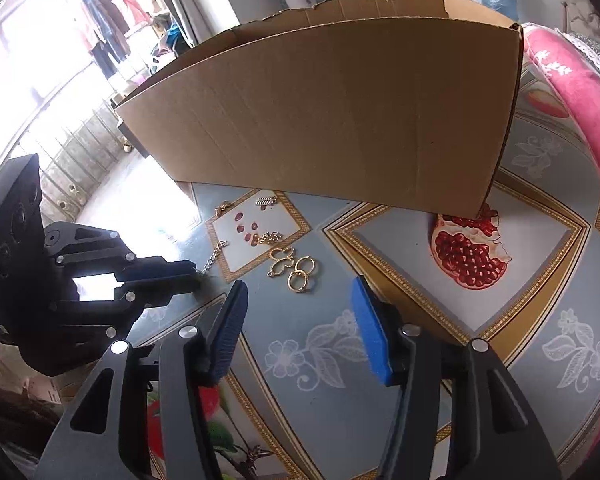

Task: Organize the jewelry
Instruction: 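Grasp a gold earring with the left gripper while the right grasps a gold ring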

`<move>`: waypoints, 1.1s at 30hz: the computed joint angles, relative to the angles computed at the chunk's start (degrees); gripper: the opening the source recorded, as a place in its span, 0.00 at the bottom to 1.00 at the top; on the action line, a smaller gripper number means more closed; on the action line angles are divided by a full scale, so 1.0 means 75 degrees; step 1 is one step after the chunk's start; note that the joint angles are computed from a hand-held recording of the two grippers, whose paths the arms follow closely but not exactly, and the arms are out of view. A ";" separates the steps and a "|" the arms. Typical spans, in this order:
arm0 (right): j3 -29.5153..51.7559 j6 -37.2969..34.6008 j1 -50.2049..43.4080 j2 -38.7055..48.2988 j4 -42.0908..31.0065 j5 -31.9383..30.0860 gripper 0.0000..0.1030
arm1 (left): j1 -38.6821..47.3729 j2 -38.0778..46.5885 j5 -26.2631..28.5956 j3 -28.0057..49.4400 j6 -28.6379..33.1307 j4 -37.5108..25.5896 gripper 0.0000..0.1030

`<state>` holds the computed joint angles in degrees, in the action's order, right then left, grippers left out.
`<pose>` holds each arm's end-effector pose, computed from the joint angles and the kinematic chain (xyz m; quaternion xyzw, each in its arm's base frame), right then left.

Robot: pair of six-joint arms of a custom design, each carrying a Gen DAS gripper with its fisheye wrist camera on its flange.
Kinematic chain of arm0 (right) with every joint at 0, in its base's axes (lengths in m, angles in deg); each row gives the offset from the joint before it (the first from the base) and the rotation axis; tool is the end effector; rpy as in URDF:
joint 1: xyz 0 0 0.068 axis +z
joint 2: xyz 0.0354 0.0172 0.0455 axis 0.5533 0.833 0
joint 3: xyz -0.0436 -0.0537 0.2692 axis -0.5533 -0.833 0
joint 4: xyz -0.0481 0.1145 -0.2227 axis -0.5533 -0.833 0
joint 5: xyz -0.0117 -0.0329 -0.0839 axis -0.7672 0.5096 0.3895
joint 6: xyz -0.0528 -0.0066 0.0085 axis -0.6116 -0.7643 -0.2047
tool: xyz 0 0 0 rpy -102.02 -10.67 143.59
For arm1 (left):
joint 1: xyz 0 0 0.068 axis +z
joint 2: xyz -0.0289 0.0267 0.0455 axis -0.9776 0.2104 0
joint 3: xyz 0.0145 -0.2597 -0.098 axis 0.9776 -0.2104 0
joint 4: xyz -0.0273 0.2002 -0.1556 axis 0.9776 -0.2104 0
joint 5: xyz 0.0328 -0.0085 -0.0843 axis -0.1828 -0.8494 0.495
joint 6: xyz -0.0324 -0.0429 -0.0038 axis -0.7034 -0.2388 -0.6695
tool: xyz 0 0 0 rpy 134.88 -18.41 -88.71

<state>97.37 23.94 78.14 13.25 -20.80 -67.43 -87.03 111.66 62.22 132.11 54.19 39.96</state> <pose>0.2586 0.2460 0.1683 -0.0365 0.9349 0.1630 0.3132 0.3024 -0.0627 0.2116 0.4228 0.8473 -0.1196 0.2983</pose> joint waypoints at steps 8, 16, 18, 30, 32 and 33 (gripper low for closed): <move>0.0732 -0.0577 0.0109 0.0289 -0.0851 0.0420 0.34 | 0.0533 -0.0146 0.0368 0.0194 -0.0169 -0.0388 0.04; 0.1934 -0.1122 0.0293 0.0841 -0.2213 0.0882 0.21 | 0.0904 -0.0444 0.0808 0.0310 -0.0262 -0.0540 0.04; 0.2188 -0.0957 0.0308 0.0919 -0.2569 0.0877 0.20 | 0.0969 -0.0440 0.0809 0.0303 -0.0267 -0.0547 0.04; 0.1416 0.0276 0.0733 0.0145 -0.2924 0.1606 0.10 | 0.1204 -0.0635 0.1092 0.0299 -0.0319 -0.0673 0.04; 0.0963 0.0397 0.0754 -0.0303 -0.2608 0.1533 0.10 | 0.1203 -0.0743 0.1072 0.0246 -0.0316 -0.0609 0.04; 0.0738 0.0498 0.0803 -0.0572 -0.2503 0.1576 0.10 | 0.1221 -0.0768 0.1129 0.0287 -0.0319 -0.0672 0.04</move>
<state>102.90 27.68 84.16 8.96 -39.57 -55.61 -77.88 105.90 70.69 134.27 51.80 34.91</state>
